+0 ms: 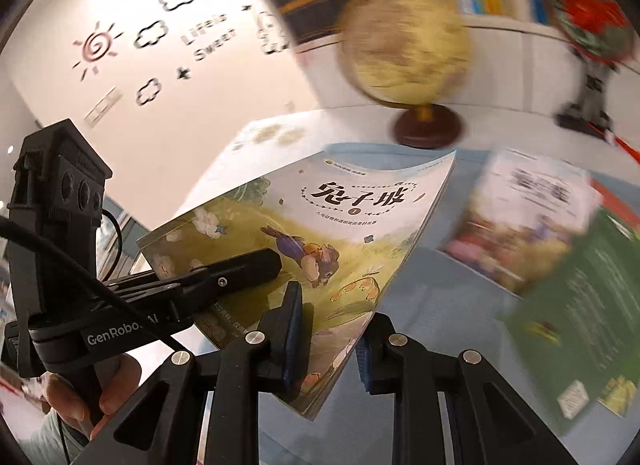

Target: Organize books

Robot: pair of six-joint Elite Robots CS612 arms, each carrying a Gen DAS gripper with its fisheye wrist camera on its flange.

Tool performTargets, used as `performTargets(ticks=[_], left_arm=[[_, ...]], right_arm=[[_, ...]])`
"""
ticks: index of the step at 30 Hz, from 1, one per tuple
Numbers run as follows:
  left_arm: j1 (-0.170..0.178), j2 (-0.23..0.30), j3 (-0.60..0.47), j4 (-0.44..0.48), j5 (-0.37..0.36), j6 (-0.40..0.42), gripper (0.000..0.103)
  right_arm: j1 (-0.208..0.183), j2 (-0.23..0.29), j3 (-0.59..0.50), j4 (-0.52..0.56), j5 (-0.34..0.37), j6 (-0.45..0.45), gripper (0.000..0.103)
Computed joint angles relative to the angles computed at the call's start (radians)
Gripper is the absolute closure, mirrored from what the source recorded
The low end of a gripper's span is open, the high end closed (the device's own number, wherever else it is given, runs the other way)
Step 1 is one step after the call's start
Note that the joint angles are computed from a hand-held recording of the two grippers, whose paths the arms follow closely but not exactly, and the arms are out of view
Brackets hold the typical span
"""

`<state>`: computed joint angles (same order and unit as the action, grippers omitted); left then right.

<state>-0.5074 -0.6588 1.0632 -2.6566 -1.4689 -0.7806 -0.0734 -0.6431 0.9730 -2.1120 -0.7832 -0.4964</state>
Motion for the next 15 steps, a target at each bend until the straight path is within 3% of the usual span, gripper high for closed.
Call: performTargets(ticks=[7, 11, 15], left_arm=[[0.052, -0.084, 0.181, -0.085, 0.009, -0.065, 0.087], [0.087, -0.100, 0.255, -0.159, -0.039, -0.115, 0.086], [0.103, -0.100, 0.281, -0.182, -0.066, -0.142, 0.085]], right_arm=[[0.084, 0.006, -0.022, 0.050, 0.004, -0.012, 0.079], [0.117, 0.038, -0.075, 0.138, 0.014, 0.029, 0.079], [0.142, 0.043, -0.071, 0.130, -0.012, 0.036, 0.079]])
